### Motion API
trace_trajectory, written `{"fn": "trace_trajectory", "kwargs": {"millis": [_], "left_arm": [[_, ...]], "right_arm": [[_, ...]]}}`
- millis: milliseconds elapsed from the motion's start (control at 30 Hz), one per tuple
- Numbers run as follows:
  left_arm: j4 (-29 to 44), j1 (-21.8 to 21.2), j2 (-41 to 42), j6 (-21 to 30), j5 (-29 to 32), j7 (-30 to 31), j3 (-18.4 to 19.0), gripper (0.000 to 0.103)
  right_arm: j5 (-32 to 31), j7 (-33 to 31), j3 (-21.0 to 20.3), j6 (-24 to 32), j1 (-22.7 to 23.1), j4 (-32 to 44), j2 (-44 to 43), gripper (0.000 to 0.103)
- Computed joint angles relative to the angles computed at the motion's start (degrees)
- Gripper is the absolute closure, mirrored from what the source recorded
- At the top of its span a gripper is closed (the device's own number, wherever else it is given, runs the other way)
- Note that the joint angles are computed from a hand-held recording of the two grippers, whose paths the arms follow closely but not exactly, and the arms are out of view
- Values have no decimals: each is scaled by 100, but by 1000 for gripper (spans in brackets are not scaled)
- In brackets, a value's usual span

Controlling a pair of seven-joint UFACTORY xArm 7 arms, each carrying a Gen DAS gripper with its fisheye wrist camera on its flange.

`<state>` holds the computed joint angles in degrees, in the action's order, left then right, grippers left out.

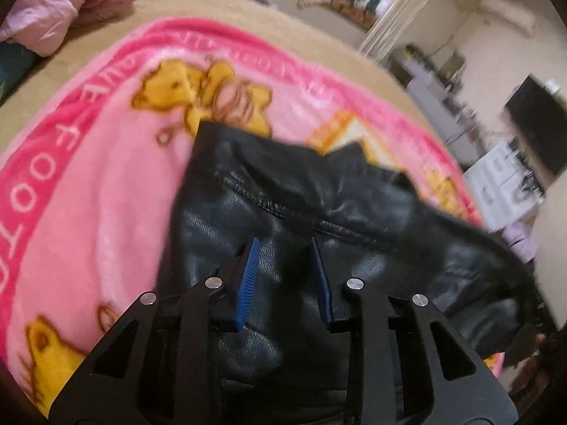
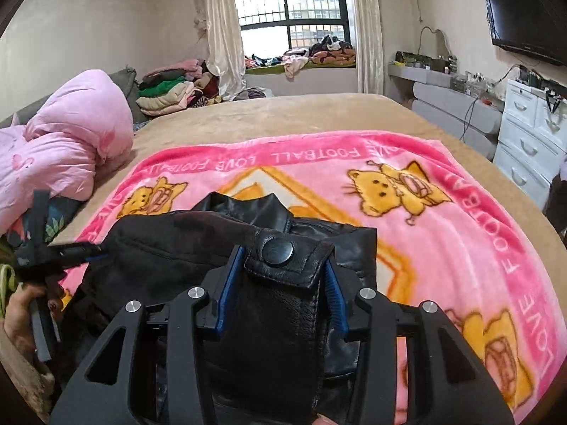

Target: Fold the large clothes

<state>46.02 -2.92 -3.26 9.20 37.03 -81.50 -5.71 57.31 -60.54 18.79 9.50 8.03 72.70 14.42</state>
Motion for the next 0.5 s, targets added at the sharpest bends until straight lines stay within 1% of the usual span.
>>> {"fn": "trace_trajectory", "kwargs": {"millis": [33,133,200,267,300,333,367,433,500], "left_arm": [[27,-40,70,49,-157,146,1,81],[14,-106,158,33,-287,328,66,81],[-10,-161,174,18,-561,642,105,81],[-31,-177,208,-33,-630,699,133,81],[-22,-190,230,-13,-645,723,140,81],[2,-205,241,29,-626,731,146,81],[32,-224,258,106,-567,724,146,81],[90,-265,292,202,-534,743,162,81],[95,-291,301,193,-584,792,192,81]], "right_arm": [[-101,87,-45,-3,37,14,45,62],[-406,332,-94,-111,101,29,146,62],[-721,635,-139,-178,148,46,223,62],[-1310,1218,-361,-210,325,99,353,62],[-1568,1486,-464,-201,404,113,394,62],[-1956,1897,-692,-150,580,157,471,62],[-2185,2129,-779,-115,644,176,519,62],[-2788,2840,-1150,93,900,270,627,58],[-2963,3213,-1163,94,866,226,612,47]]}}
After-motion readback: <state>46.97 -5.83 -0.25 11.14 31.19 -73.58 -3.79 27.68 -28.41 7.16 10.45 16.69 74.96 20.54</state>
